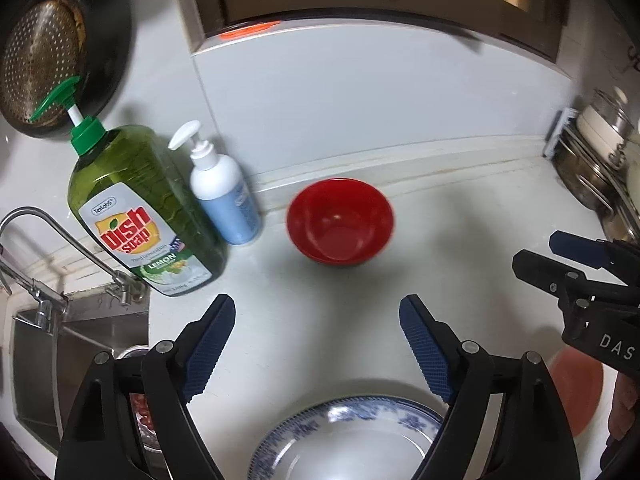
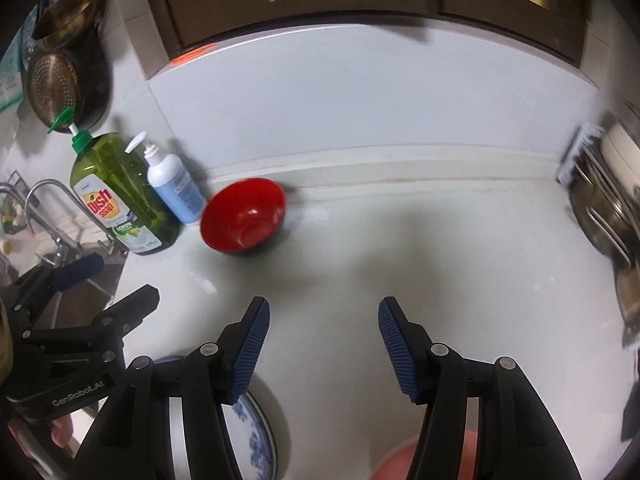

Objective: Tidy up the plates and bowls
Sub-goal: 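Move both tools over to the red bowl beside the soap bottles, then close the left tool on the red bowl rim while the right tool grips it too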

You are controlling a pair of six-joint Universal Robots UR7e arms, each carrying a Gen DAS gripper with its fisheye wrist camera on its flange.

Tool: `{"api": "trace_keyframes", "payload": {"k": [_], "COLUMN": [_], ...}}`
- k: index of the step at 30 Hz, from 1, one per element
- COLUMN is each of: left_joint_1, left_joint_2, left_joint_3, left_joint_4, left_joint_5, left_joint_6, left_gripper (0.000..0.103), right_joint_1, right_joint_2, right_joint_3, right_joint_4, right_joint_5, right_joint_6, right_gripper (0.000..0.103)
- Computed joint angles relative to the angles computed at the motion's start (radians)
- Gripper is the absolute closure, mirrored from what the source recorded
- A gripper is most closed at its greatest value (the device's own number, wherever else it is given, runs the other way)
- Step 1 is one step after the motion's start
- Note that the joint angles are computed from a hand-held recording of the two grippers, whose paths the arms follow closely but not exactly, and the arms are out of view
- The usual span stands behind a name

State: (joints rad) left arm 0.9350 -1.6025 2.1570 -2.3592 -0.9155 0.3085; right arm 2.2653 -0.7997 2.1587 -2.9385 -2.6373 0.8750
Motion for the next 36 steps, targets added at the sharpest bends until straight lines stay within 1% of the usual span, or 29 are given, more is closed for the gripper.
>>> {"api": "trace_keyframes", "payload": {"k": [2, 4, 6, 9, 11, 15, 19, 23, 26, 30, 34, 35, 36], "left_joint_1": [0.016, 0.032, 0.044, 0.063, 0.076, 0.100, 0.123, 0.134, 0.140, 0.150, 0.159, 0.161, 0.163], "left_joint_2": [0.022, 0.050, 0.071, 0.115, 0.145, 0.207, 0.264, 0.313, 0.354, 0.394, 0.427, 0.430, 0.436], "left_joint_3": [-0.019, -0.039, -0.052, -0.078, -0.098, -0.135, -0.171, -0.188, -0.192, -0.209, -0.229, -0.230, -0.234], "left_joint_4": [-0.010, -0.034, -0.060, -0.108, -0.129, -0.165, -0.177, -0.199, -0.242, -0.244, -0.229, -0.225, -0.220], "left_joint_5": [0.001, 0.012, 0.015, 0.029, 0.035, 0.045, 0.039, 0.048, 0.056, 0.055, 0.051, 0.049, 0.048], "left_joint_6": [0.005, 0.015, 0.025, 0.039, 0.049, 0.073, 0.075, 0.079, 0.110, 0.111, 0.086, 0.083, 0.078], "left_gripper": [0.018, 0.017, 0.014, 0.012, 0.012, 0.012, 0.012, 0.015, 0.015, 0.019, 0.024, 0.026, 0.029], "right_joint_1": [-0.015, -0.029, -0.049, -0.074, -0.090, -0.135, -0.178, -0.220, -0.248, -0.278, -0.303, -0.309, -0.315], "right_joint_2": [0.014, 0.026, 0.039, 0.056, 0.066, 0.081, 0.099, 0.115, 0.124, 0.131, 0.135, 0.134, 0.132], "right_joint_3": [-0.017, -0.036, -0.057, -0.087, -0.109, -0.140, -0.168, -0.192, -0.203, -0.211, -0.218, -0.217, -0.216], "right_joint_4": [-0.036, -0.048, -0.083, -0.113, -0.108, -0.143, -0.171, -0.177, -0.178, -0.178, -0.163, -0.163, -0.161], "right_joint_5": [0.003, 0.008, 0.029, 0.051, 0.055, 0.086, 0.117, 0.145, 0.161, 0.192, 0.215, 0.224, 0.230], "right_joint_6": [-0.051, -0.082, -0.138, -0.199, -0.217, -0.262, -0.298, -0.311, -0.311, -0.318, -0.316, -0.312, -0.309], "right_gripper": [0.045, 0.045, 0.045, 0.034, 0.034, 0.034, 0.034, 0.034, 0.034, 0.036, 0.048, 0.050, 0.053]}}
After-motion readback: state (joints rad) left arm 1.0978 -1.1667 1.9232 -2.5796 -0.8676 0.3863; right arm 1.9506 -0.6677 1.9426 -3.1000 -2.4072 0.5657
